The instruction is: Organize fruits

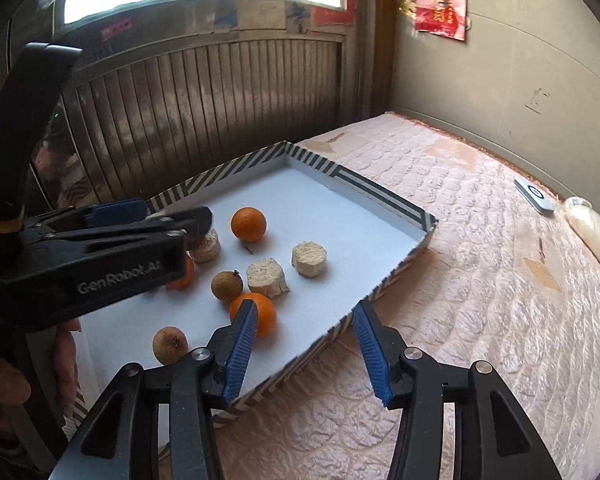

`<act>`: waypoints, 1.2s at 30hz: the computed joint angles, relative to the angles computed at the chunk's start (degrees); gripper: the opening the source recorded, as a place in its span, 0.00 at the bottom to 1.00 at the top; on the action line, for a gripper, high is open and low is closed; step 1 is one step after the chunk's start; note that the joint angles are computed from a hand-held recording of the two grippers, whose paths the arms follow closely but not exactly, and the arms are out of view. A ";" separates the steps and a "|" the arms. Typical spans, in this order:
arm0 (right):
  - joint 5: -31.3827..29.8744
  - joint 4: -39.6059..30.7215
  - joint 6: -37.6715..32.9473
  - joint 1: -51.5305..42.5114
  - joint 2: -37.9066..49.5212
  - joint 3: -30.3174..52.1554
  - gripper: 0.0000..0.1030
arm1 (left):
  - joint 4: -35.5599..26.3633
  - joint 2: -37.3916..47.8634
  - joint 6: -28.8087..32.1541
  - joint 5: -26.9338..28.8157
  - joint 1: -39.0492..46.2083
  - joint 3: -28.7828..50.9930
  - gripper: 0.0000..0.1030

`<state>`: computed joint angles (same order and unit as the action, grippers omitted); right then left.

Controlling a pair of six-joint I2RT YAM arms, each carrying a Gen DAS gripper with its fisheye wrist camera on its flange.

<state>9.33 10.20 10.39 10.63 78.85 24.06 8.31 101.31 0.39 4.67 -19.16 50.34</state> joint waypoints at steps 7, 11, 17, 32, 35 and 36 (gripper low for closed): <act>4.86 -1.71 3.11 2.72 -5.48 -2.48 0.48 | 3.92 -4.25 0.68 -3.22 -0.81 -5.19 0.68; 5.00 -1.94 3.34 2.77 -7.49 -3.23 0.49 | 4.91 -6.08 0.57 -3.91 -0.78 -7.00 0.68; 3.81 -1.24 3.91 1.97 -8.86 -4.26 0.49 | 6.04 -8.77 1.71 -6.41 -1.46 -9.88 0.68; 5.92 -2.68 4.59 4.85 -9.64 -3.63 0.49 | 6.14 -12.05 1.56 -3.30 0.40 -12.24 0.68; 6.19 -3.02 4.41 5.33 -9.33 -3.22 0.49 | 6.71 -12.37 1.90 -3.62 0.28 -12.77 0.68; 6.16 -3.11 4.32 5.38 -9.34 -3.17 0.49 | 6.68 -12.39 1.92 -3.44 0.37 -12.81 0.68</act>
<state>15.49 7.09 14.72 16.01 69.51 20.89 14.99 88.92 2.31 1.24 -18.79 37.54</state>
